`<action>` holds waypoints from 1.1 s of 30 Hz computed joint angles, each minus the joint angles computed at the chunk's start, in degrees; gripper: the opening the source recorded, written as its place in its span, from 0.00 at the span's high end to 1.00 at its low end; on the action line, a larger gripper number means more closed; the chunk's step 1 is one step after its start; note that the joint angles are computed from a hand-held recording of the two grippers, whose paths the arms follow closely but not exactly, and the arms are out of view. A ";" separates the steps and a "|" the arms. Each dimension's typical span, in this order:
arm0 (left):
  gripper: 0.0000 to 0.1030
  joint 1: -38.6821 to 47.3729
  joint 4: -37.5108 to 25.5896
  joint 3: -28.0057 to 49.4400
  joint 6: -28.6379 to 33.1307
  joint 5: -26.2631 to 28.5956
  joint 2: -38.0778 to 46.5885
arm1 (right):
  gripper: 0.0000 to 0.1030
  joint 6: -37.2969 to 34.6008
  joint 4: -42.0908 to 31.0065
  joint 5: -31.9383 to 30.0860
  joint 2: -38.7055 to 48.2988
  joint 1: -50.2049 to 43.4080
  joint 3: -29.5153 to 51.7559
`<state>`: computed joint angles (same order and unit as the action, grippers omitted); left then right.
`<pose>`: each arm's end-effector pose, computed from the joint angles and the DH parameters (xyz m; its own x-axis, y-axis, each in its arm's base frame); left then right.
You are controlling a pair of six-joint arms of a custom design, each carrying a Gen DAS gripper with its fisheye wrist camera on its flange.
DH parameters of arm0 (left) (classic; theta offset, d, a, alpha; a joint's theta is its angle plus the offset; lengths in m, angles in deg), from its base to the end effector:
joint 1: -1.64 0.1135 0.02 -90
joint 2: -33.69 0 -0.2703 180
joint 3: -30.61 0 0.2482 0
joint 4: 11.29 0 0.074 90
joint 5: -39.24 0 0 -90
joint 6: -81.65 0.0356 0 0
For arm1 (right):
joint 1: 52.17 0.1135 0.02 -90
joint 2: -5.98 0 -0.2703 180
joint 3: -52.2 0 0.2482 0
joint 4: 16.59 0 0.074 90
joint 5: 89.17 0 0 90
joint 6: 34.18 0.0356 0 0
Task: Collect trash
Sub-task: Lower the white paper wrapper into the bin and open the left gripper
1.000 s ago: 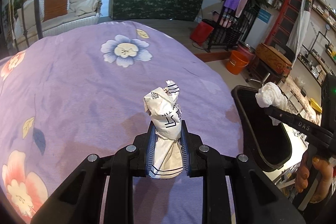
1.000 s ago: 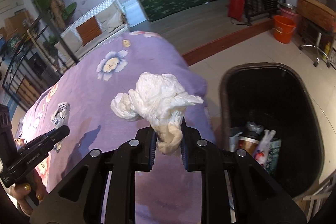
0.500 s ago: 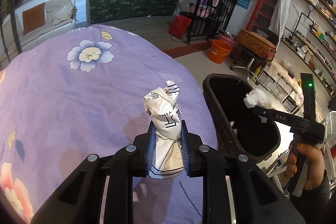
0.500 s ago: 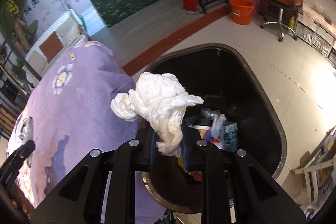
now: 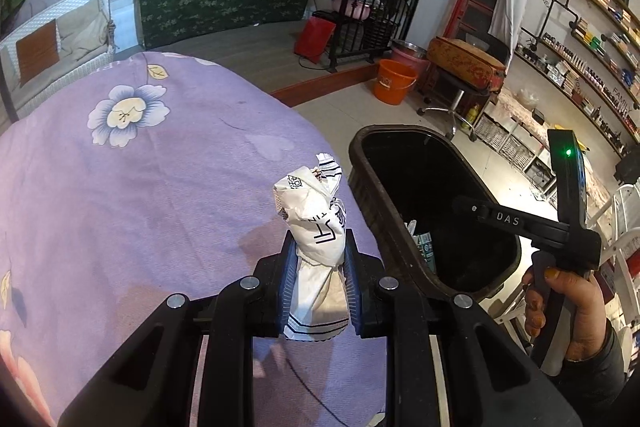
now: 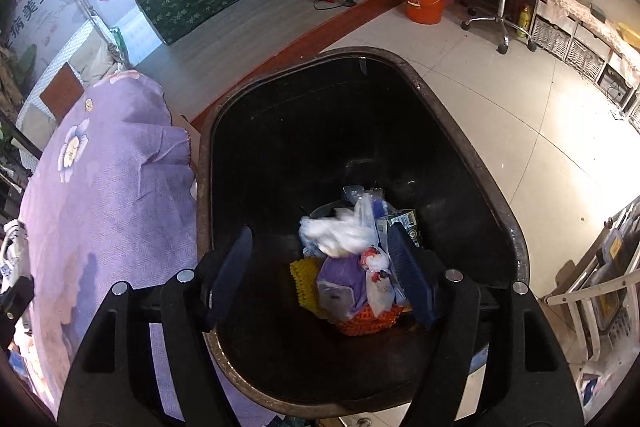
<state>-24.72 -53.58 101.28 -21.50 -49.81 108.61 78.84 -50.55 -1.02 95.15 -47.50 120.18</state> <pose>0.2440 -0.1216 0.2765 -0.7367 0.1112 -0.6671 0.2943 0.9408 -0.1682 0.3090 0.0264 0.2041 -0.7918 0.3275 -0.5156 0.2280 0.9416 0.2478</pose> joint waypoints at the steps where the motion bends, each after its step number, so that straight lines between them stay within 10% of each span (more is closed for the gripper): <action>1: 0.79 -0.62 0.00 0.47 0.10 -0.06 0.58 | 0.31 0.18 0.41 0.16 -0.58 0.08 -0.38; 17: 0.78 -12.67 1.43 17.90 1.95 2.21 19.06 | 0.21 0.98 1.84 7.69 -15.03 -3.53 -5.93; 19: 0.71 -13.92 1.99 19.87 2.75 2.93 21.51 | 0.21 0.91 1.73 8.50 -16.30 -4.71 -6.87; 23: 0.17 -15.82 5.09 19.56 2.66 -0.52 22.67 | 0.20 0.90 0.87 11.37 -18.29 -6.68 -8.18; 33: 0.06 -15.93 10.50 12.54 2.88 -0.82 16.83 | 0.12 0.53 2.61 17.15 -23.29 -6.97 -11.43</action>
<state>-40.64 -43.08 113.82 -18.62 -50.62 125.45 79.37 -47.94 16.13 71.87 -54.48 108.75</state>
